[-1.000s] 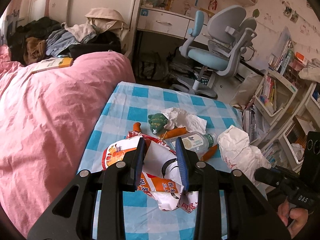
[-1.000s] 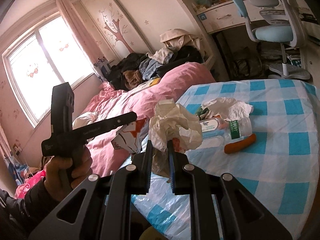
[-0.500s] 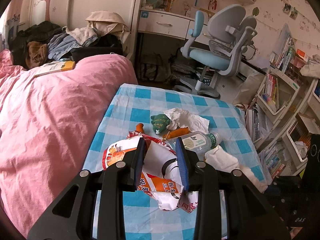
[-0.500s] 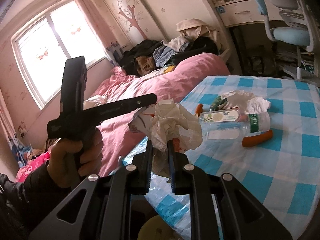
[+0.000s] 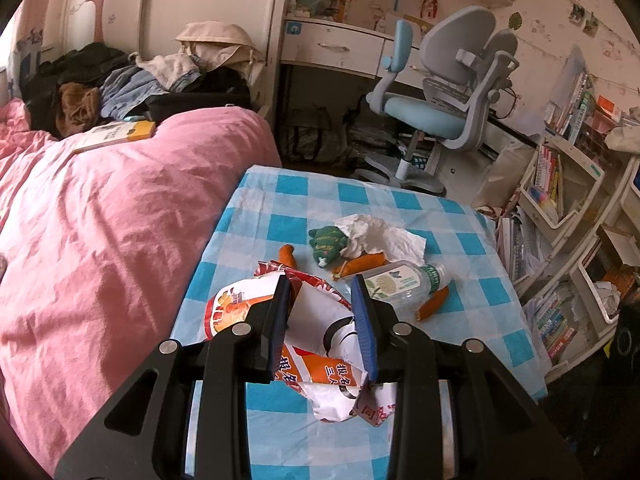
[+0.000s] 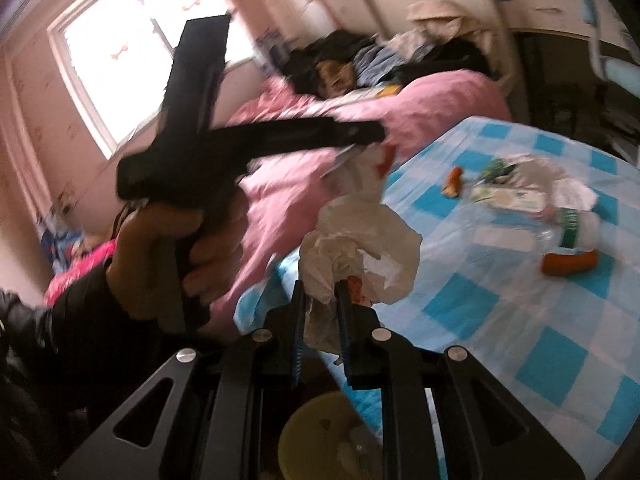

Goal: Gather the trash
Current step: 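Lower the wrapper and tissue into the yellow wastebasket and open both tools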

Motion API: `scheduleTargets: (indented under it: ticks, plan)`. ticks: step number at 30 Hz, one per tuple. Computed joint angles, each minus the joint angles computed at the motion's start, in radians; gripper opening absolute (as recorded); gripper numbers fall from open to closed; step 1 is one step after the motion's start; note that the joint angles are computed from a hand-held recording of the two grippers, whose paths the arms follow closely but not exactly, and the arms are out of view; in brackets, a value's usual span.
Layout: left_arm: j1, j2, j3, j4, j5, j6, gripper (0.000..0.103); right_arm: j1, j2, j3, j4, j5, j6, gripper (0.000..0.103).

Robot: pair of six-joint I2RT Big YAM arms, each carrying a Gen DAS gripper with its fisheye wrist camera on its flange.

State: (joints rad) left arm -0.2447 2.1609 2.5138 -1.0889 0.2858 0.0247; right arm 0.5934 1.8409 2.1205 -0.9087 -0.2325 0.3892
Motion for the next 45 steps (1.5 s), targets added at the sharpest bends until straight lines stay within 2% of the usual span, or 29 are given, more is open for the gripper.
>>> scheduleTargets:
  ticks: [3,7,15,17,18,19,20,22,25,29,32,34,37,40,42,45]
  plan:
    - [0.019,-0.023,-0.046,0.009,0.006,-0.027,0.03,0.011,0.015,0.02,-0.041,-0.029,-0.017,0.018]
    - [0.036,-0.132,-0.242,0.09,0.019,-0.046,0.03,0.038,-0.002,-0.017,-0.067,-0.022,-0.005,0.018]
    - [0.04,-0.318,-0.564,0.158,0.027,0.003,0.03,0.1,-0.022,-0.082,-0.123,-0.023,0.018,0.018]
    - [0.037,-0.359,-0.636,0.167,0.029,0.015,0.03,0.113,-0.024,-0.095,-0.15,-0.032,0.025,0.022]
    - [0.034,-0.377,-0.665,0.17,0.029,0.019,0.03,0.121,-0.026,-0.104,-0.163,-0.027,0.029,0.029]
    - [0.032,-0.397,-0.701,0.169,0.027,0.028,0.03,0.126,-0.027,-0.106,-0.177,-0.007,0.031,0.035]
    - [0.031,-0.416,-0.734,0.168,0.023,0.036,0.03,0.129,-0.031,-0.113,-0.185,0.016,0.04,0.037]
    - [0.027,-0.444,-0.784,0.162,0.022,0.048,0.03,0.131,-0.052,-0.14,-0.174,0.048,0.063,0.045]
    - [0.019,-0.48,-0.855,0.145,0.015,0.072,0.03,0.139,-0.085,-0.167,-0.172,0.178,0.098,0.06]
    - [0.0,-0.503,-0.913,0.113,-0.007,0.118,0.03,0.146,-0.09,-0.16,-0.221,0.342,0.154,0.07]
    - [-0.016,-0.507,-0.94,0.064,-0.018,0.162,0.03,0.142,-0.093,-0.161,-0.242,0.411,0.173,0.076]
    - [-0.025,-0.507,-0.952,0.051,-0.035,0.174,0.03,0.14,-0.1,-0.169,-0.245,0.441,0.181,0.083]
    - [-0.034,-0.503,-0.957,0.034,-0.053,0.18,0.031,0.136,-0.106,-0.175,-0.246,0.482,0.196,0.085]
    - [-0.038,-0.508,-0.967,0.05,-0.07,0.174,0.037,0.139,-0.105,-0.171,-0.265,0.521,0.209,0.087]
    - [-0.038,-0.514,-0.975,0.072,-0.079,0.16,0.048,0.142,-0.099,-0.162,-0.276,0.546,0.214,0.088]
    - [-0.036,-0.518,-0.977,0.091,-0.084,0.143,0.051,0.145,-0.095,-0.156,-0.277,0.575,0.216,0.09]
